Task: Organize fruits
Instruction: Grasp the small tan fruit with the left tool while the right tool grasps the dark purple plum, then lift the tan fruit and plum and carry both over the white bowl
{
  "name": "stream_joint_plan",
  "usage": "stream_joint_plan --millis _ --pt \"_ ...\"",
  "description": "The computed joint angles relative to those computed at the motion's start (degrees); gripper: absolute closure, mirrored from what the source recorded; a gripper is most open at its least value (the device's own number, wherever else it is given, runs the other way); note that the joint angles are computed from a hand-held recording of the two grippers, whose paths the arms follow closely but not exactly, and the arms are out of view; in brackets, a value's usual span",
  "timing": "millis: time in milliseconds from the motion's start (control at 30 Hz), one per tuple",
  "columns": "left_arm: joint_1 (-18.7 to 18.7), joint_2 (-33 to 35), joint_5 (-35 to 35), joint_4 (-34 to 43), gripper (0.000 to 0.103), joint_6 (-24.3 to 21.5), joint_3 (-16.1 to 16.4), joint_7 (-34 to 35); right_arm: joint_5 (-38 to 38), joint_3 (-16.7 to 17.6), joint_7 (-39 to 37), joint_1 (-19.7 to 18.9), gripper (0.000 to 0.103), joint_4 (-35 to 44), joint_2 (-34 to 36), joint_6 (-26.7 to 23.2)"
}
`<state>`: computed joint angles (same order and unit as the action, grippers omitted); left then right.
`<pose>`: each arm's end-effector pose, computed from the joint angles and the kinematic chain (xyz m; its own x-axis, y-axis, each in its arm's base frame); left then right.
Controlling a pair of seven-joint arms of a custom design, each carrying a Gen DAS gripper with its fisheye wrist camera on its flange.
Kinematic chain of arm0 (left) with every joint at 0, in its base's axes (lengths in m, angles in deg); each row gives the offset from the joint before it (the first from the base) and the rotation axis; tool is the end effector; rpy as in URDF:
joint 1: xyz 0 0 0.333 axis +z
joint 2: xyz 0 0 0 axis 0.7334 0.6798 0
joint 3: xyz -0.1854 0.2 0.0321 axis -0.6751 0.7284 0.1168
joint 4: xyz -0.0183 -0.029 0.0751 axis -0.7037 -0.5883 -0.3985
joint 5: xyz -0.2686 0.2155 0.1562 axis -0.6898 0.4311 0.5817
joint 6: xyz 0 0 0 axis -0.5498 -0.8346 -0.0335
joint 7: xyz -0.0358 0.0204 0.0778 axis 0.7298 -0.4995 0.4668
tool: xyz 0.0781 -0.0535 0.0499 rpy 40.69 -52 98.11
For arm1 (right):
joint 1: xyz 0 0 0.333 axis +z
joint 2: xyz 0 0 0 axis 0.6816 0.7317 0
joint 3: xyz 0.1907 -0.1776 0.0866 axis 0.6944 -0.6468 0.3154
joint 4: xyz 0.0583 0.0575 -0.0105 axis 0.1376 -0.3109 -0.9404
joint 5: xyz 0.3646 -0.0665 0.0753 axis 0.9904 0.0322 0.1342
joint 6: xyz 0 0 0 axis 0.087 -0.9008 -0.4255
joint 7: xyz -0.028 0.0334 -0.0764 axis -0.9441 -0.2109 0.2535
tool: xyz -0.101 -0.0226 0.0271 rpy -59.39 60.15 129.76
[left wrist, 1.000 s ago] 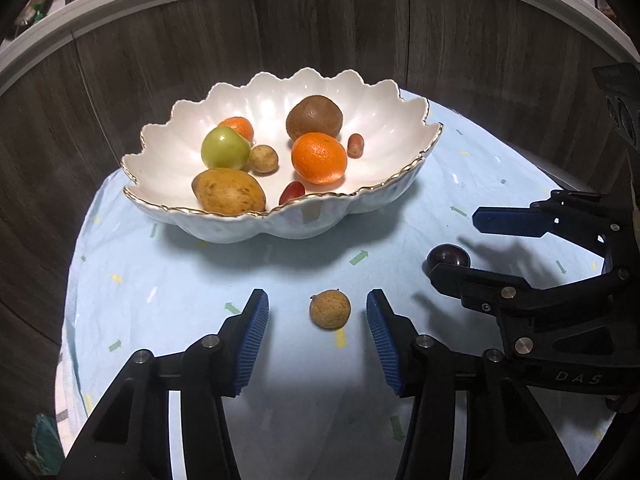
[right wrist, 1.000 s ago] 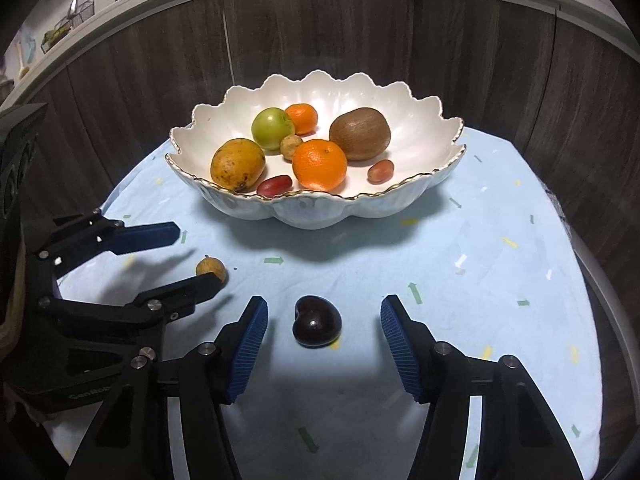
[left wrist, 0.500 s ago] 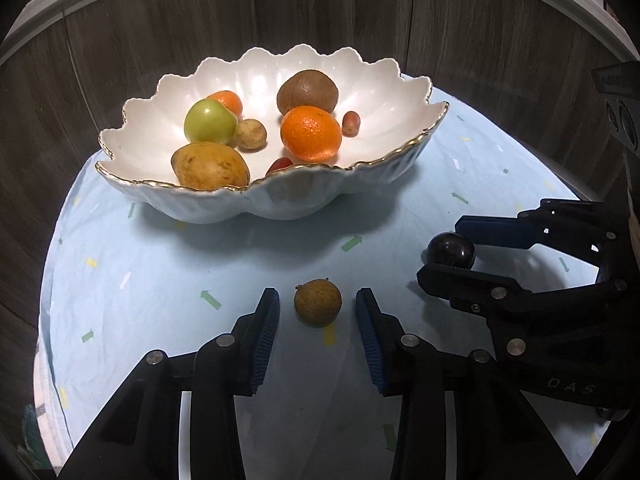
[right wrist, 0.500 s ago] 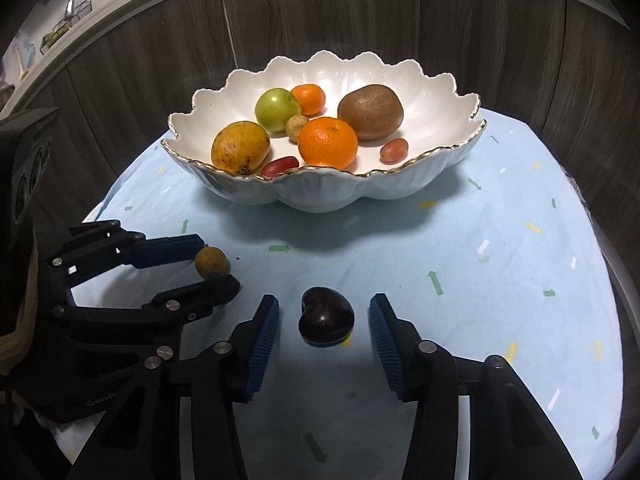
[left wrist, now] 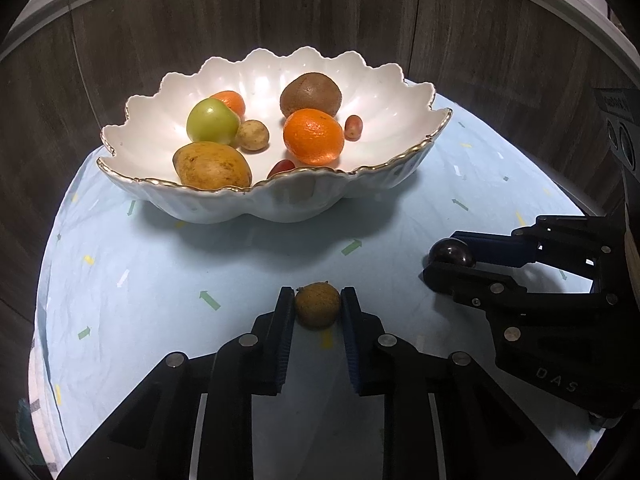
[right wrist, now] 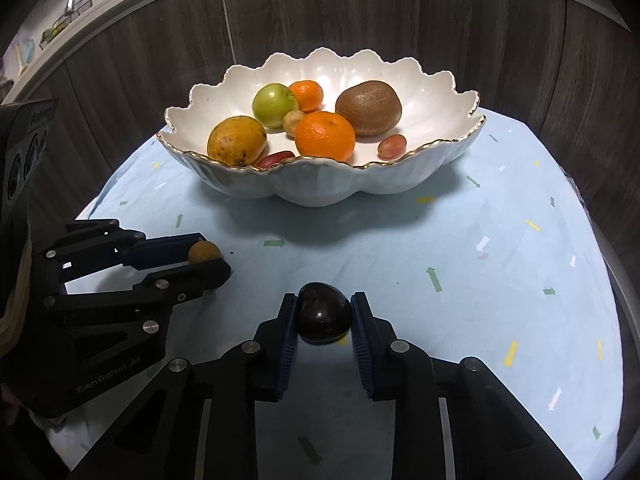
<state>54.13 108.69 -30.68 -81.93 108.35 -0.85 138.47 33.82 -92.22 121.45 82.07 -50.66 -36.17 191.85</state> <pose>0.6054 -0.1687 0.2980 -0.4779 -0.8779 0.0285 -0.7194 0.3726 -0.5862 0.5888 0.3652 0.2974 0.2430 -0.9678 -0.0657 -0.7785 -0.1542 -0.6084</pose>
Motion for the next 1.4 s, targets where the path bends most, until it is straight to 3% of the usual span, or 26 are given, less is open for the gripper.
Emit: stream_joint_plan --millis 333,600,767,1100,1400 --pt "0.1 -1.1 0.0 -0.8 0.08 0.5 -0.1 -0.2 0.0 -0.8 2.3 0.0 0.075 -2.0 -1.9 0.2" --pt "-1.2 -3.4 0.3 -2.0 0.08 0.7 1.8 -2.8 -2.9 -2.6 6.3 1.4 0.075 -3.4 -3.7 -0.1" --pt "-1.3 -5.7 -0.3 -3.1 0.08 0.8 2.3 -3.9 -4.0 -2.0 7.8 1.0 0.075 -3.5 -4.8 0.1" --pt "-3.2 -8.7 -2.4 -3.7 0.08 -1.0 4.2 -5.3 -8.0 -2.9 12.1 1.6 0.075 -3.1 -6.9 -0.2" --pt "-4.0 -10.0 -6.0 -1.5 0.08 -3.0 4.8 -4.3 -10.6 -1.8 13.5 -0.5 0.075 -0.7 -7.6 -1.7"
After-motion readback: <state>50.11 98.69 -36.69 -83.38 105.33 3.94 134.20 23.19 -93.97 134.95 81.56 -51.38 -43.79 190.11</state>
